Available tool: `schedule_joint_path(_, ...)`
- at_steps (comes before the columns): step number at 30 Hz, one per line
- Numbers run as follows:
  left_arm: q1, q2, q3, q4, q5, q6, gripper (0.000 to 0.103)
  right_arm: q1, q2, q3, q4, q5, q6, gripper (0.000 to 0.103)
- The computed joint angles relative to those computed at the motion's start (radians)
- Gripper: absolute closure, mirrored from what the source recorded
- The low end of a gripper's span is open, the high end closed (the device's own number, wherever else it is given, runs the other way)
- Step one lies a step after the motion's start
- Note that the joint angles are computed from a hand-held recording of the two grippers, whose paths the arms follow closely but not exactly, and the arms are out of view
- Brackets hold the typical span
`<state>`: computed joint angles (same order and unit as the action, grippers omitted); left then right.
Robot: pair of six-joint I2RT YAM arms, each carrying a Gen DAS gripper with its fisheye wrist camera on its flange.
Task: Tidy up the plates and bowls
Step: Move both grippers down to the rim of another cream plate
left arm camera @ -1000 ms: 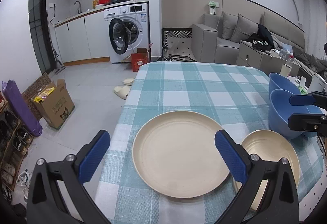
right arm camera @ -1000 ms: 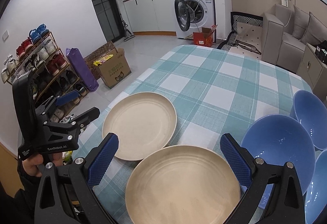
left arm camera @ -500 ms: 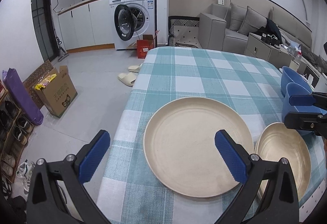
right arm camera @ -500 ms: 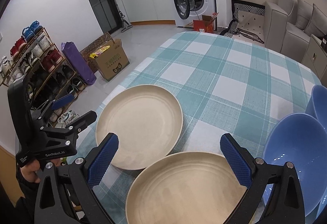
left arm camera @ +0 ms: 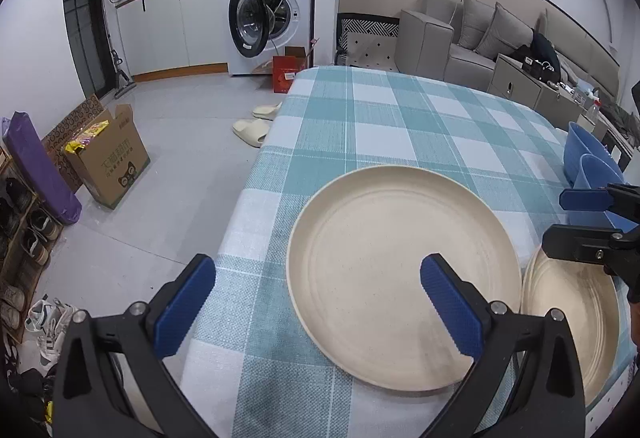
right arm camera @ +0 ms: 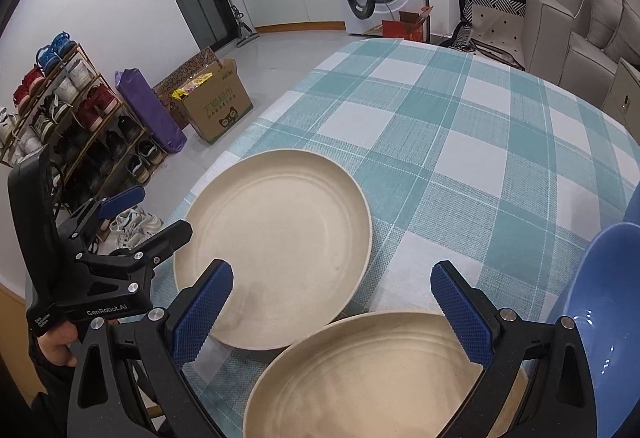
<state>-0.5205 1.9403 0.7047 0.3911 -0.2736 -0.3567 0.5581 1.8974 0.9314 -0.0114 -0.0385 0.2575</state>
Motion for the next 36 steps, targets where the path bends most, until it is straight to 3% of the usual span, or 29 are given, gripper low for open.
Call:
schedule_joint_path(9, 0.015, 0.048, 0.03, -0.015, 0.02, -0.005, 0.0, 0.005, 0.085, 0.069, -0.024, 0.009, -0.003, 0.002)
schedule_joint_path(21, 0.038, 0.093, 0.057, -0.031, 0.073, -0.01, 0.0, 0.013, 0.265, 0.246, -0.154, 0.009, -0.022, 0.002)
schedule_joint_path(36, 0.056, 0.144, 0.087, -0.042, 0.115, -0.019, 0.0, 0.018, 0.374, 0.347, -0.206, 0.016, -0.032, 0.002)
